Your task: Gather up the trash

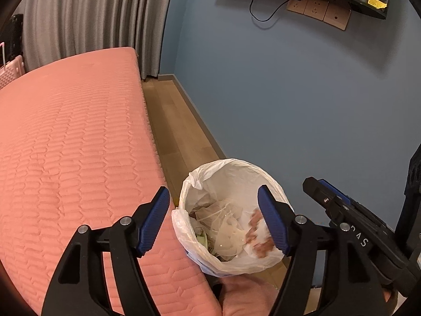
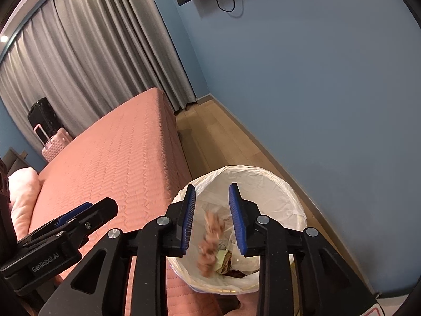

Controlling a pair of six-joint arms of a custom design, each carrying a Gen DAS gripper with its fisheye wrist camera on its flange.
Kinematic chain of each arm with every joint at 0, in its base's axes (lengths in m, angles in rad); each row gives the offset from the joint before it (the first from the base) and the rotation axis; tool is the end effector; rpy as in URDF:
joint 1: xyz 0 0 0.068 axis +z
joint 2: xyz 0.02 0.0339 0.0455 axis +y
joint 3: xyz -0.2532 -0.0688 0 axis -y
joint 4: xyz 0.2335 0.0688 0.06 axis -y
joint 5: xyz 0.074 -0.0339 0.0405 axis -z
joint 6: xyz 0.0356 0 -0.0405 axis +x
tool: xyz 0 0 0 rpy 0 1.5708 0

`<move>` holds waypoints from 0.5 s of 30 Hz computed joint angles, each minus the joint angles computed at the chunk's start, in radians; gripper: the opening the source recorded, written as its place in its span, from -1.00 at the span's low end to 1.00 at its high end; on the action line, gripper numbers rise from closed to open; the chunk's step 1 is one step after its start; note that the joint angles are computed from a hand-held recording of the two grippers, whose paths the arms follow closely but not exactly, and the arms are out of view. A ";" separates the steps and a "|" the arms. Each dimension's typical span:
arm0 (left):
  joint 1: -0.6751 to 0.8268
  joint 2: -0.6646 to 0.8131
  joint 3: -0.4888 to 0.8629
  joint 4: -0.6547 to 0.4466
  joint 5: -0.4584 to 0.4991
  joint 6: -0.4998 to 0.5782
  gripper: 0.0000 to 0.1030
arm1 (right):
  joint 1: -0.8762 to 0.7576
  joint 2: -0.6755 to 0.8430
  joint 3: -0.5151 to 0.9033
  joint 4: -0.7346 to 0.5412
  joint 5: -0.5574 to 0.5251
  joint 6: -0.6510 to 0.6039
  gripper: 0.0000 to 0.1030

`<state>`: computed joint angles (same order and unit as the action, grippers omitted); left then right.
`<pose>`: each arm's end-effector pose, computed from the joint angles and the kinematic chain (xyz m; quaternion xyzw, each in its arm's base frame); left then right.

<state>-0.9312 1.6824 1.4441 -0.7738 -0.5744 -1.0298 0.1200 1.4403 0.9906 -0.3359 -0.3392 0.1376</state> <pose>0.2210 -0.2647 0.2802 -0.1234 0.9169 -0.0681 0.3734 0.2959 0.0476 0.2410 -0.0566 0.9112 0.2031 0.3539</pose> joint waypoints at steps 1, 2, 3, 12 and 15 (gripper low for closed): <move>0.001 -0.009 -0.010 0.001 -0.003 -0.003 0.29 | 0.005 0.000 0.003 -0.002 0.002 -0.001 -0.48; 0.006 -0.016 -0.020 0.007 -0.003 -0.001 0.29 | 0.010 -0.002 0.002 -0.003 0.004 -0.001 -0.48; 0.005 -0.025 -0.029 0.006 -0.006 -0.003 0.29 | 0.014 -0.005 0.000 -0.003 0.004 -0.001 -0.48; -0.014 -0.074 -0.070 -0.028 -0.043 -0.043 0.29 | 0.048 -0.034 -0.012 -0.033 0.009 -0.020 -0.40; -0.024 -0.095 -0.090 -0.044 -0.054 -0.062 0.29 | 0.062 -0.058 -0.025 -0.051 0.017 -0.029 -0.38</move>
<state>-0.9547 1.5874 1.3541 -0.8177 -0.6285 -1.0921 0.1824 1.3820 0.9659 -0.3869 -0.3218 0.1084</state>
